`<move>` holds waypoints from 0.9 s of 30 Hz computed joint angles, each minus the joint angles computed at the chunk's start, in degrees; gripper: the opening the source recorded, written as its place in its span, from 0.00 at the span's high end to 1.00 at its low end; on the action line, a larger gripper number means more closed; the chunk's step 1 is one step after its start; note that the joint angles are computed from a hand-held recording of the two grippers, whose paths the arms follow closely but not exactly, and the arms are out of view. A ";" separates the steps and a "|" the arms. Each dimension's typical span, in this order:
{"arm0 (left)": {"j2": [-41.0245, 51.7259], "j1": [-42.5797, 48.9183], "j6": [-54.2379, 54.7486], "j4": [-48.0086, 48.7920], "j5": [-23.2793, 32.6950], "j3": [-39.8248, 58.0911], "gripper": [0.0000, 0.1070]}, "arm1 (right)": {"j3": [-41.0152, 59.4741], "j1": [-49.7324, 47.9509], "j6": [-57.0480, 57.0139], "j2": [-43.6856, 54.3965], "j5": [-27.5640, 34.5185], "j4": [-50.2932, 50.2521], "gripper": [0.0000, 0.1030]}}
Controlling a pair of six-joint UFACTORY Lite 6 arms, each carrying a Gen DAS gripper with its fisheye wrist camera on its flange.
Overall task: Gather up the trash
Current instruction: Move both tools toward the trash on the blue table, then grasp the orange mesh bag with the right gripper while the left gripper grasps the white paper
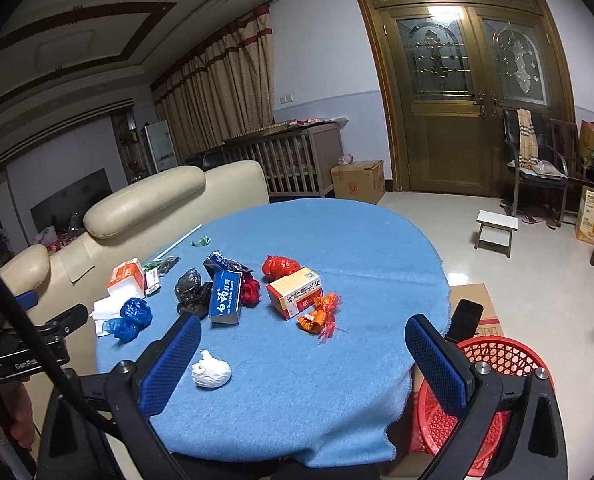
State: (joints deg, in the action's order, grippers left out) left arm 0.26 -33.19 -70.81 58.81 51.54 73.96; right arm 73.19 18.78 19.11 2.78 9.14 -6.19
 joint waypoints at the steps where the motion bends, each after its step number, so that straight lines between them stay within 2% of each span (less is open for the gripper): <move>1: 0.84 0.77 0.37 -0.40 -0.63 0.65 0.04 | 0.70 0.06 0.34 0.62 0.17 -0.61 0.00; 4: 2.87 2.69 1.32 -1.48 -2.60 2.14 0.04 | 4.16 0.59 4.46 3.58 1.62 -6.22 0.00; 15: 11.11 8.26 5.87 -5.41 -6.61 9.28 0.04 | 20.31 0.95 -3.14 16.75 7.87 1.03 0.00; 27: 13.77 10.17 8.46 -8.51 -9.98 10.18 0.04 | 27.13 1.77 -2.10 22.68 10.65 -0.95 0.00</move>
State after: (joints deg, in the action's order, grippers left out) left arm 14.03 -23.02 -62.35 50.30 41.56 84.15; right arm 100.32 20.55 17.01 25.46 19.79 -7.14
